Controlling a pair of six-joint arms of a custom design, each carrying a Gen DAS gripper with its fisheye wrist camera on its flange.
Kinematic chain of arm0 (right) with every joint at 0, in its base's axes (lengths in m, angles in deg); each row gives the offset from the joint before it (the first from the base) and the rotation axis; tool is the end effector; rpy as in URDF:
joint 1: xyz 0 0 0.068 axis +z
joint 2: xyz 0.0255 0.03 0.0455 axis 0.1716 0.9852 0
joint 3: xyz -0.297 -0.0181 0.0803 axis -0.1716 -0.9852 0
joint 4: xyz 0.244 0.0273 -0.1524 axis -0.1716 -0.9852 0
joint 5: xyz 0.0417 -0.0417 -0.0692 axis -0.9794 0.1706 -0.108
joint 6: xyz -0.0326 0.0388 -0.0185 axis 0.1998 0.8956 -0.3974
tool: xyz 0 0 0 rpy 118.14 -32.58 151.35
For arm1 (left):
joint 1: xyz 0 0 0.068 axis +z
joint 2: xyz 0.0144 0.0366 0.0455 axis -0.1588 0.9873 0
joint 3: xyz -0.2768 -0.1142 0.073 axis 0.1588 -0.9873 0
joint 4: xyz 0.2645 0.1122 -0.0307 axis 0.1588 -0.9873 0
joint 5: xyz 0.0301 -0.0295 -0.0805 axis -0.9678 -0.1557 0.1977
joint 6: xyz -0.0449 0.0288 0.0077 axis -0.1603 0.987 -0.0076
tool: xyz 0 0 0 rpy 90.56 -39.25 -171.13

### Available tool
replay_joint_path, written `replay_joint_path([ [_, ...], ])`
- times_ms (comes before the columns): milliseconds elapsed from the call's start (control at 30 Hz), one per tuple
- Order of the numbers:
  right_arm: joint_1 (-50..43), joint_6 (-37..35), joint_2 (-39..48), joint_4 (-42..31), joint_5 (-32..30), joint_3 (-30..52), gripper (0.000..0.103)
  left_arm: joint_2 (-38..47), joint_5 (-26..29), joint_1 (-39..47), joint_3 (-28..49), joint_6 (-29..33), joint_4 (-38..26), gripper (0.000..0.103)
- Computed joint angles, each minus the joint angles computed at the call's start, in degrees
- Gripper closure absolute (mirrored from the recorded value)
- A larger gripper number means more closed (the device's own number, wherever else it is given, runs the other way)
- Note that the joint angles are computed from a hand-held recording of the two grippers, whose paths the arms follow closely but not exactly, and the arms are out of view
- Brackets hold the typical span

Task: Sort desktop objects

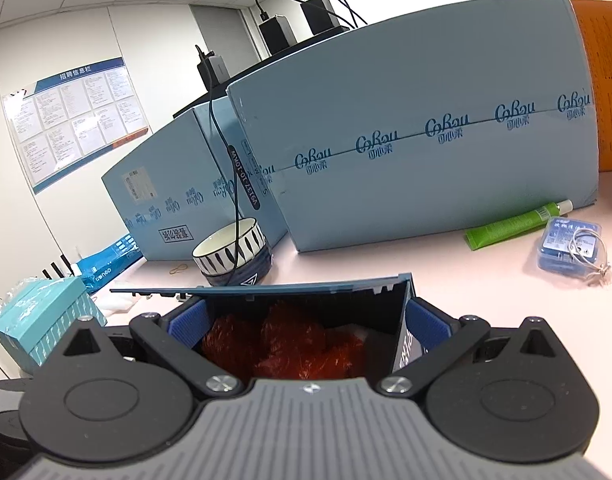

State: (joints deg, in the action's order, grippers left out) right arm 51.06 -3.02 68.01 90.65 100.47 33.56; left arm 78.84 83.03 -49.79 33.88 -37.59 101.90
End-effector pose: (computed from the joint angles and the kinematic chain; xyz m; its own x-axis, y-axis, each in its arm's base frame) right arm 0.1530 0.1074 0.1050 -0.3784 0.3719 -0.8477 0.0899 0.9262 0.3662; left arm 0.2218 -0.1852 0.1181 -0.6229 0.3132 -0.7169 0.4873 0.8722 -0.0423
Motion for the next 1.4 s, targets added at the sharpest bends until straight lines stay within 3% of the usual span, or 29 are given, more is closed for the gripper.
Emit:
replay_joint_path([
  [667,2.0,2.2,0.5,0.0,2.2,-1.5,0.0,9.8,-1.3,-2.9,5.3,1.2,-4.7,0.006],
  [1400,-0.1,2.7,2.5,3.4,0.2,-2.9,0.0,14.4,-1.8,-4.0,9.3,0.2,-8.3,0.006],
])
